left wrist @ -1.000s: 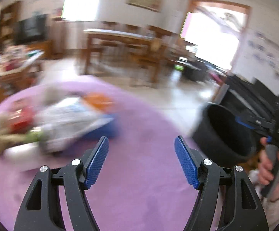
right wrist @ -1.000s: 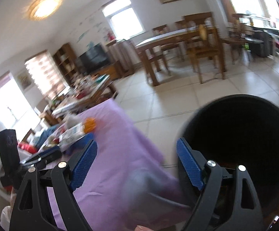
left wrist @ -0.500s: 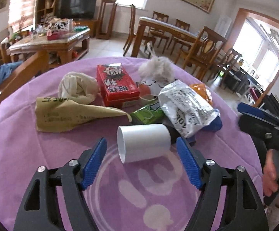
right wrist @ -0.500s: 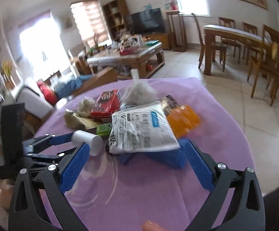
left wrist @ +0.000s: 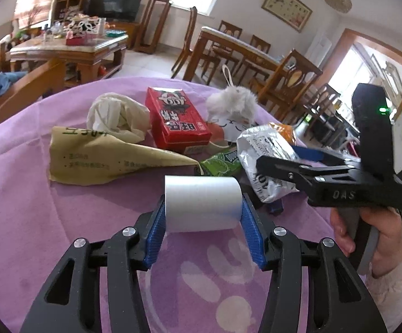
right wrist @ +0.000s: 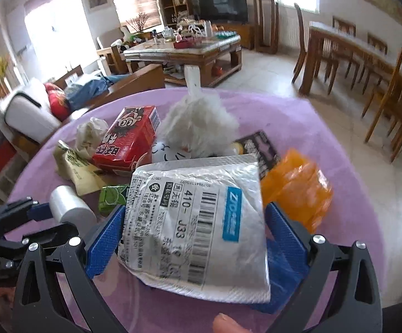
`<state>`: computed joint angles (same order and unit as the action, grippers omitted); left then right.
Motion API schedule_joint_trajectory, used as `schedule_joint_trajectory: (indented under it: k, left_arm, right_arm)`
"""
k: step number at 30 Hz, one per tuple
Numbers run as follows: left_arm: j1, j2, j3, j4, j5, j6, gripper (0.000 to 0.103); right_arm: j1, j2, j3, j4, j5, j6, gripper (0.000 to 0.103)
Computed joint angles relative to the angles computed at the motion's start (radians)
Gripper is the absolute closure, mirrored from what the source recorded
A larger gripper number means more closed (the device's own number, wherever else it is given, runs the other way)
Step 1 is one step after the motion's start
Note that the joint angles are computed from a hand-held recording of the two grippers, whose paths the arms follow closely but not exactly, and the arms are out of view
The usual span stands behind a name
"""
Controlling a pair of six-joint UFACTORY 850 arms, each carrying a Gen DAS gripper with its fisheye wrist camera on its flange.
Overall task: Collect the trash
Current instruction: 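Grasp the white roll with the left tool while the right tool grasps the white parcel bag, then carry the roll and parcel bag over the bin and open both tools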
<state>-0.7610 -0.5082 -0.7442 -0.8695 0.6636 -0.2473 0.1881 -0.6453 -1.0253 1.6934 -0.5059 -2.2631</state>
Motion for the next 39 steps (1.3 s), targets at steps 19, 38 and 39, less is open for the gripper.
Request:
schedule_joint_trajectory:
  k: [19, 38, 39]
  left_arm:
    - [-0.010, 0.019, 0.055, 0.088, 0.101, -0.098, 0.053]
    - [-0.130, -0.112, -0.393, 0.271, -0.025, 0.104, 0.053]
    - [-0.130, -0.139, -0.443, 0.301, -0.047, 0.098, 0.053]
  right_arm:
    - [-0.222, 0.207, 0.227, -0.034, -0.378, 0.043, 0.043]
    - [-0.648, 0.272, 0.244, 0.185, -0.534, 0.005, 0.042]
    - [-0.661, 0.265, 0.238, 0.198, -0.533, 0.007, 0.042]
